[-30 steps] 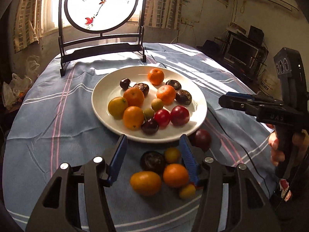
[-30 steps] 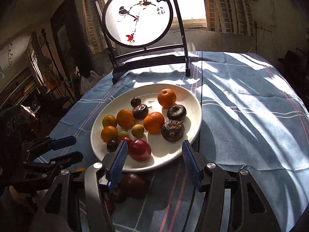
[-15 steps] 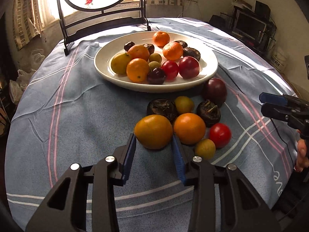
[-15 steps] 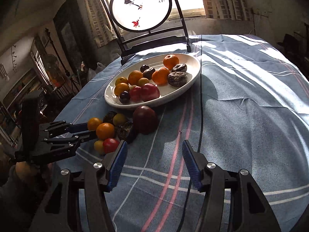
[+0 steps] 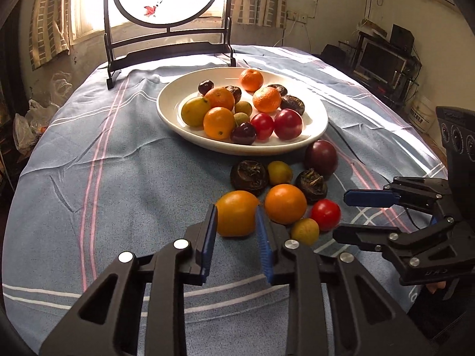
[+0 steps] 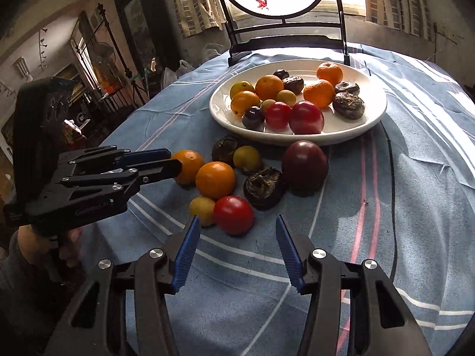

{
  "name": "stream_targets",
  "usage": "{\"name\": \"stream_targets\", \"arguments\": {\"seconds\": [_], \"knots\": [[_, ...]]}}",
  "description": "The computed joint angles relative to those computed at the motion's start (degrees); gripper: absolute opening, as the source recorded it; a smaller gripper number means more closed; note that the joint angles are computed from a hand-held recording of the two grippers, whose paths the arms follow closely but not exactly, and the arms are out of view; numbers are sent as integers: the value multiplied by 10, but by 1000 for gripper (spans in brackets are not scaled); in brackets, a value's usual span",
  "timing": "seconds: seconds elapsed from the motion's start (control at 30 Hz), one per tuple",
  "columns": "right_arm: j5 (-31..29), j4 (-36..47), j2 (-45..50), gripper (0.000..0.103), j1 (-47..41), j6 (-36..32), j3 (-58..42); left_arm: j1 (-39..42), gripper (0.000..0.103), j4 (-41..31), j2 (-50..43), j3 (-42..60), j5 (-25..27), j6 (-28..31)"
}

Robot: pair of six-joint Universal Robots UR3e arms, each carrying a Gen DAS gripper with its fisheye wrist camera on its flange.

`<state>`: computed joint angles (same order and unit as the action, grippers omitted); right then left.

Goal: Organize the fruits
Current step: 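Place an orange with the left tool while the right tool places a red plum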

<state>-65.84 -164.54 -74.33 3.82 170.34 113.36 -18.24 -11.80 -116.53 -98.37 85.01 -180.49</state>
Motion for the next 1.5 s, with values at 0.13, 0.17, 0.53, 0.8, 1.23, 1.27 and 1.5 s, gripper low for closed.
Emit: {"name": "stream_targets", "arguments": {"seconds": [0.13,0.17,0.53,0.8,1.23,1.27,1.5], "knots": [[-10,18,15,48,10,11,-23,2,25,-12,-6,11,-7,5],[-8,14,12,48,9,11,-18,-1,25,-16,-6,14,-5,8],[38,-4,-11,48,-30,3,23,9,47,-97,-58,95,-26,18],[41,-5,-18,48,-34,0,32,3,38,-54,-32,54,-31,23],[56,56,33,28,-13,18,-50,19,38,29,79,-104,-64,-16],[71,59,26,28,-20,15,-42,23,38,33,82,-108,-68,-19],[109,39,-73,28,-76,-21,53,27,38,50,91,-118,-73,-21]]}}
